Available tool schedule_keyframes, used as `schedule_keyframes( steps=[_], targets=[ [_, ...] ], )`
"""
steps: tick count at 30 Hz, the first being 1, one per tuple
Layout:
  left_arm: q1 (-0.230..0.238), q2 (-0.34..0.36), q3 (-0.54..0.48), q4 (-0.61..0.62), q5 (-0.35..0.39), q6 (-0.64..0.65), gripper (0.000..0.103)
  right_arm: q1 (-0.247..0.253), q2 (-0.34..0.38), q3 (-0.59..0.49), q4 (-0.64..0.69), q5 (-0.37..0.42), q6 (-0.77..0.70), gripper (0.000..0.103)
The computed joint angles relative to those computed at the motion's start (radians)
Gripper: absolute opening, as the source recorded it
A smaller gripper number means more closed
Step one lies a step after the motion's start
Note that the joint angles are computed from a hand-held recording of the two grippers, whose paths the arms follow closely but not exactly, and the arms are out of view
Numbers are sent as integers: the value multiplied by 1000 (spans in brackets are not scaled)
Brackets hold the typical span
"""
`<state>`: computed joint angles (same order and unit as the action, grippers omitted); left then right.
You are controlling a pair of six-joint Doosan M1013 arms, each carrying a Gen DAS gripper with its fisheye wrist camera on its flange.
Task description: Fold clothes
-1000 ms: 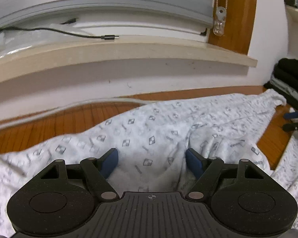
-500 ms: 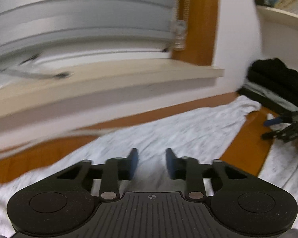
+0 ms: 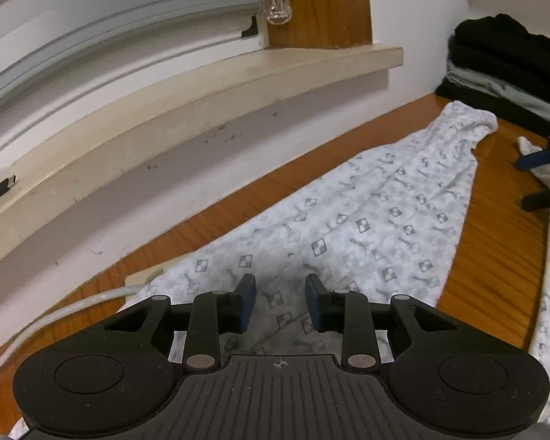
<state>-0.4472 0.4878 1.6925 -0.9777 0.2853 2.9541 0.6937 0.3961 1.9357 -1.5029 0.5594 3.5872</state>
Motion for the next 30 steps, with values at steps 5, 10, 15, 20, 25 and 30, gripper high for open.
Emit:
schedule_keyframes(
  steps=[5, 10, 15, 20, 25, 30],
  targets=[
    [7, 1, 2, -96, 11, 89, 2, -1, -1, 0, 2, -1, -3, 82],
    [23, -46, 65, -528, 35, 459, 0, -1, -1, -1, 3, 1, -7, 82],
    [45, -123, 154, -717, 119, 625, 0, -1, -1, -1, 6, 4, -9, 82],
    [39, -161, 235, -782, 130, 713, 0, 0, -1, -1, 13, 22, 3, 82],
    [33, -139, 270, -885, 128, 796, 0, -3, -12, 20, -57, 27, 127, 82],
    [24, -131, 276, -918, 114, 824, 0, -7, -25, 37, -96, 37, 221, 74]
  ],
)
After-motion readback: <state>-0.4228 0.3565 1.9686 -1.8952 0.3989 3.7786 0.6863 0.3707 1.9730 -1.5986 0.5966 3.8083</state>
